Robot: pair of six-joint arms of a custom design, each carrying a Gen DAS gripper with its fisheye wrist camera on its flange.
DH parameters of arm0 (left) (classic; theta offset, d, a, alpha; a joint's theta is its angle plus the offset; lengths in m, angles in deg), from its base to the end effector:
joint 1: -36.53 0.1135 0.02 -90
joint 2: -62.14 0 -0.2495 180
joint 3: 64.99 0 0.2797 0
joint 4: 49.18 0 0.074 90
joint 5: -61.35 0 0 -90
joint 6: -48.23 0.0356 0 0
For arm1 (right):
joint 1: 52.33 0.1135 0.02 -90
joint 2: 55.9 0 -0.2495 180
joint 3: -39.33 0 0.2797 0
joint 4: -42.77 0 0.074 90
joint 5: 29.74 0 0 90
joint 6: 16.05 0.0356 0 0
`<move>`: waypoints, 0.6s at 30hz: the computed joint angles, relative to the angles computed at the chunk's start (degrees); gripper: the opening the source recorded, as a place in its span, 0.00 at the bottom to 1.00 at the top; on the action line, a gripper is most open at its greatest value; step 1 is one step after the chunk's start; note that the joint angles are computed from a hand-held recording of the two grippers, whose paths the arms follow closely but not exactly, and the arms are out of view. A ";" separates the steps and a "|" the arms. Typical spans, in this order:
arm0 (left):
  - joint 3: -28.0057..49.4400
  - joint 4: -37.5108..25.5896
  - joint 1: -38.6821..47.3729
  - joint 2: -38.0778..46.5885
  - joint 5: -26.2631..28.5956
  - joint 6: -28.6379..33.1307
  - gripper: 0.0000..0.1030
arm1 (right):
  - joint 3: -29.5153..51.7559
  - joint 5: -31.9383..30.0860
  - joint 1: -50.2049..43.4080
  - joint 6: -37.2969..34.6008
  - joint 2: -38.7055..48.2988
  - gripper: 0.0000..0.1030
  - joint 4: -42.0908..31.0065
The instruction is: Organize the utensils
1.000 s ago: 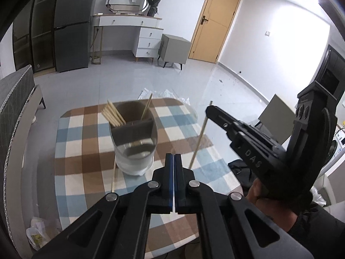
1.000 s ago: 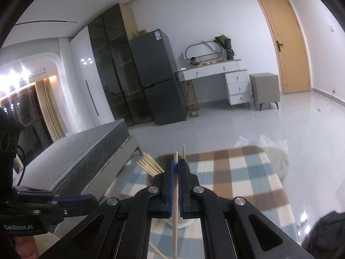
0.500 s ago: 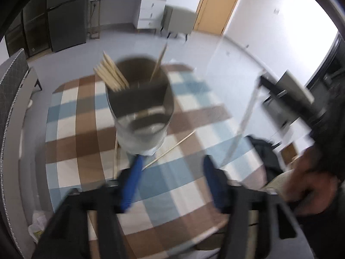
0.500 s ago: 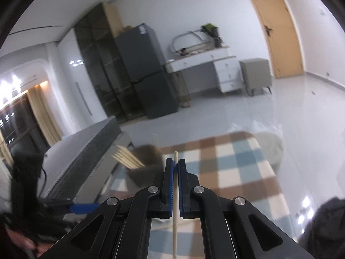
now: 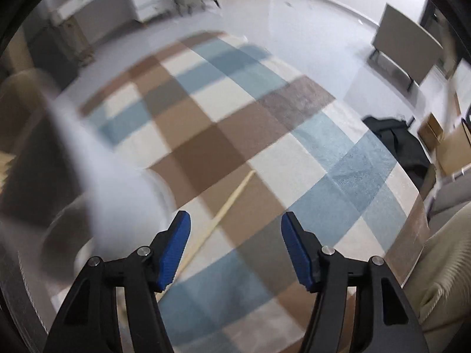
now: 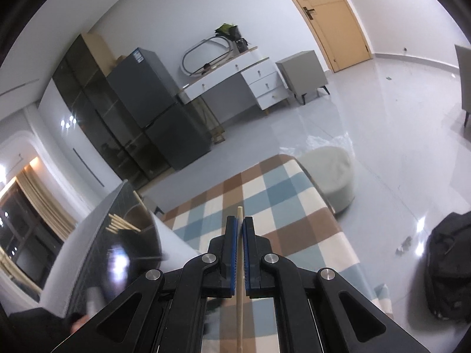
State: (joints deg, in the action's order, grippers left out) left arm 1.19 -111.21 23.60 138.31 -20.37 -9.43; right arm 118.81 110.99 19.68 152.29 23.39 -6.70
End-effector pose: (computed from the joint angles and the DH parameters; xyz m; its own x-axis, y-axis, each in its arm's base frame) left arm 0.2616 -0.0653 0.2034 -0.6416 0.6904 -0.3341 0.7196 0.6926 0.0494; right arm 0.1239 0.2923 0.2864 -0.4842 0.5162 -0.7065 0.1391 0.8426 0.5203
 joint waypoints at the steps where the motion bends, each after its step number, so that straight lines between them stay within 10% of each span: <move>1: 0.87 0.11 -1.46 1.77 -1.29 -0.52 0.57 | -0.54 -0.15 -0.35 -0.42 -0.27 0.03 0.93; 12: 6.55 -1.84 -6.01 11.99 -6.82 -1.12 0.57 | -6.26 -0.65 -0.84 -2.28 -5.58 0.03 7.97; 18: 9.21 -7.29 -4.85 12.97 -2.94 -0.67 0.09 | -6.51 0.09 -0.38 -2.77 -6.00 0.03 8.84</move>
